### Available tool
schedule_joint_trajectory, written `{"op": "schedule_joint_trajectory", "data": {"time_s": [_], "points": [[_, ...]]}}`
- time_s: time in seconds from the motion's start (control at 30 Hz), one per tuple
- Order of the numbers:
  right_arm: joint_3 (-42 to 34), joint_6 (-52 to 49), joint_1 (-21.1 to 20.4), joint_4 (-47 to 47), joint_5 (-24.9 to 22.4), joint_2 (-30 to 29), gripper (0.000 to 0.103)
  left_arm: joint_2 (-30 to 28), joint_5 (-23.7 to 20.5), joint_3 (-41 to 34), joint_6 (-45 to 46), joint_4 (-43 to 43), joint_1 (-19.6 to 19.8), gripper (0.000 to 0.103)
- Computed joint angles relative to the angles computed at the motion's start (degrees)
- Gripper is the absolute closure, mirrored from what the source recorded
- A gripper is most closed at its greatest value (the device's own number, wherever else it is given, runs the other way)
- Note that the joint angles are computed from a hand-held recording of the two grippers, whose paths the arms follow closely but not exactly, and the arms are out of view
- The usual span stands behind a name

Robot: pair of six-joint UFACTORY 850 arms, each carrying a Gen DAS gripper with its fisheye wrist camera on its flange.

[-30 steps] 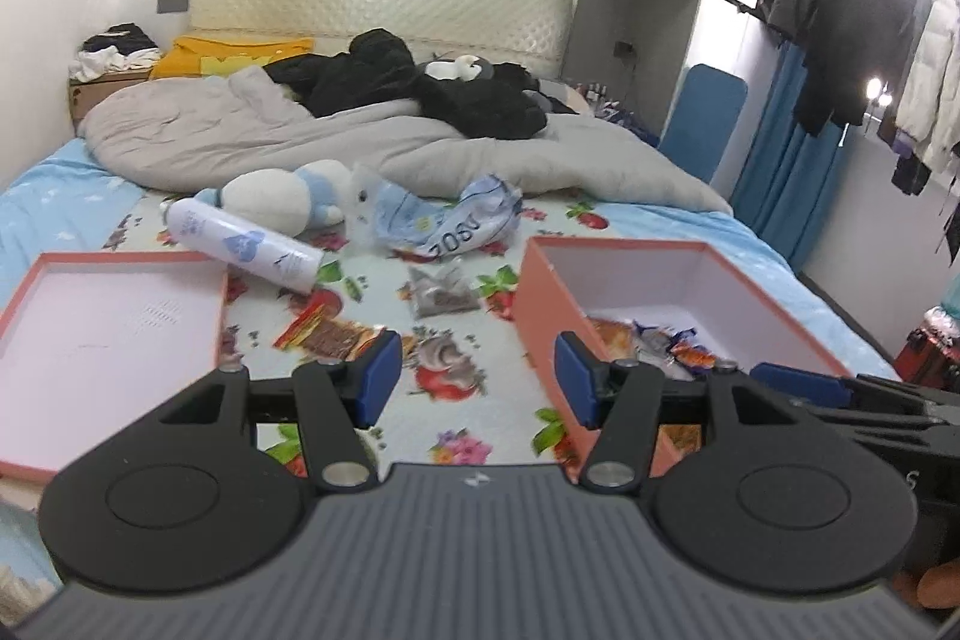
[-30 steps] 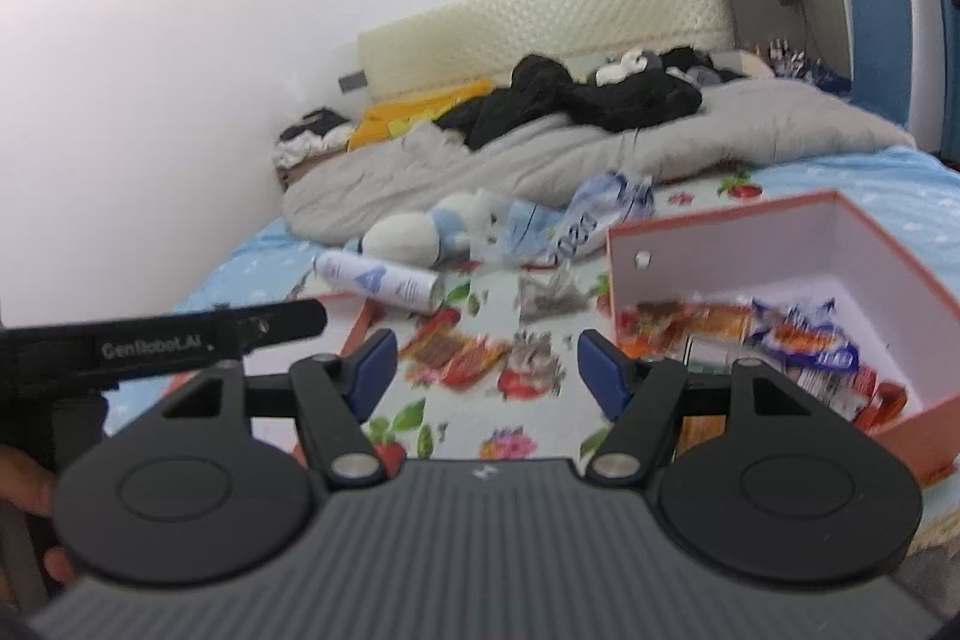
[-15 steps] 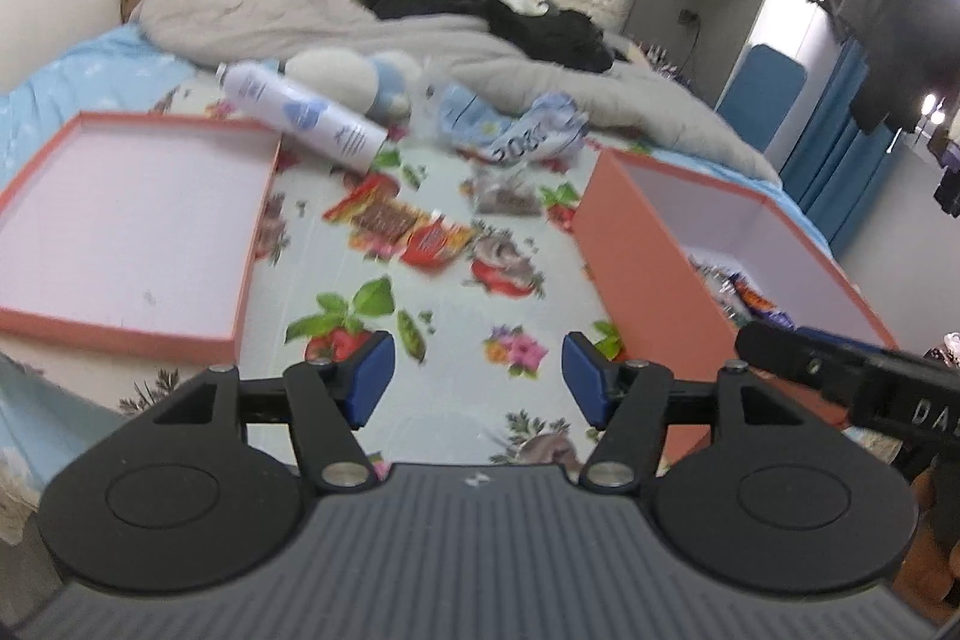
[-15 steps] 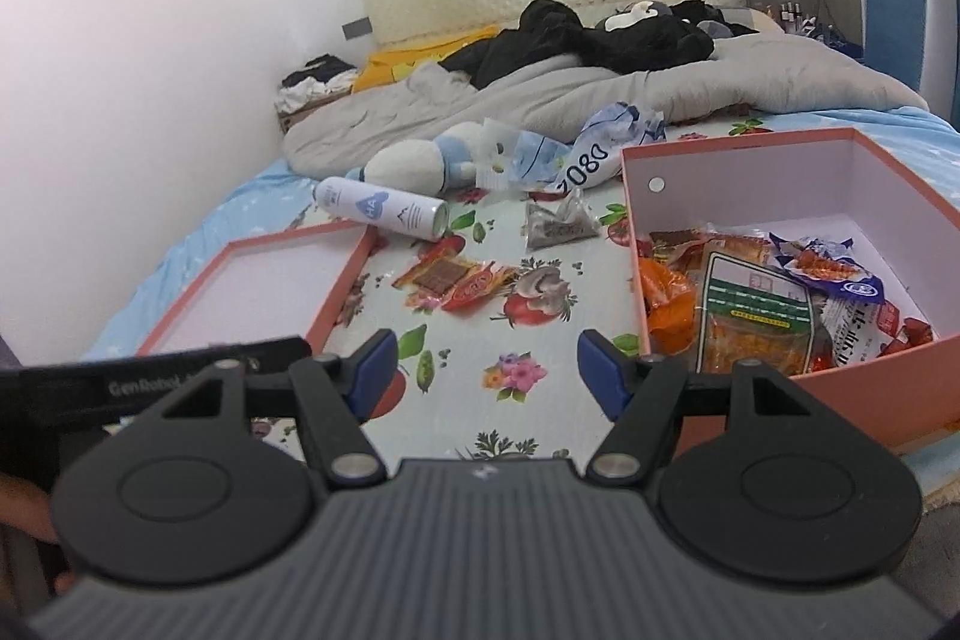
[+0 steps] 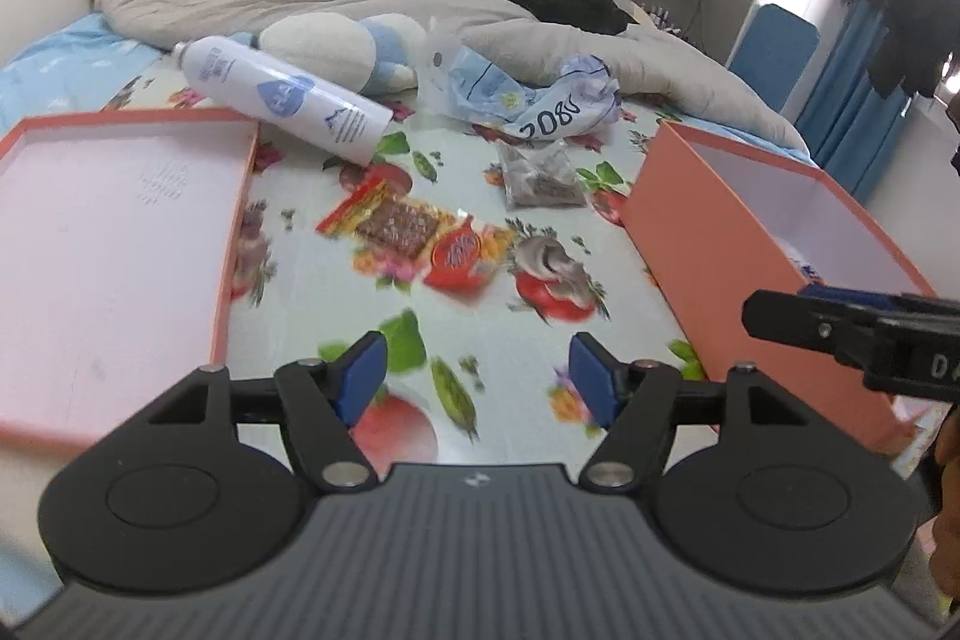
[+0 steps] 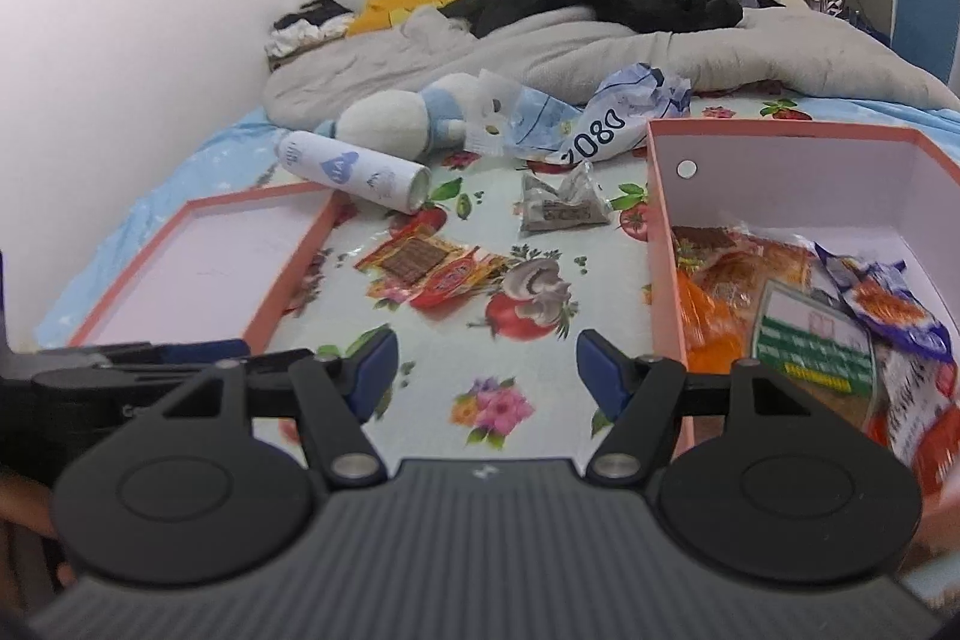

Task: Organize snacks
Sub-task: 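Grasp the chocolate bar packet with left tool while right tool grasps clear plastic bag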

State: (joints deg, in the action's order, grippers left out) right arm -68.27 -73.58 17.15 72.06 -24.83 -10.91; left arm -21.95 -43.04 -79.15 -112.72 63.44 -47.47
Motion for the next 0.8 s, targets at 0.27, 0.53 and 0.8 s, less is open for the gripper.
{"op": "schedule_joint_trajectory", "data": {"time_s": [0.27,0.53,0.8], "points": [[-15.9,13.4,2.6,-13.1,-0.9,-12.9,0.035,-4.3,5.8,-3.2,7.0,0.6,7.3,0.031],[-37.4,30.7,4.8,-29.8,-4.2,-28.3,0.032,-9.4,9.5,-7.1,14.4,0.7,12.9,0.031],[-57.4,42.7,7.2,-48.5,-10.9,-42.3,0.018,-12.6,13.0,-9.5,19.1,-1.2,16.3,0.031]]}}
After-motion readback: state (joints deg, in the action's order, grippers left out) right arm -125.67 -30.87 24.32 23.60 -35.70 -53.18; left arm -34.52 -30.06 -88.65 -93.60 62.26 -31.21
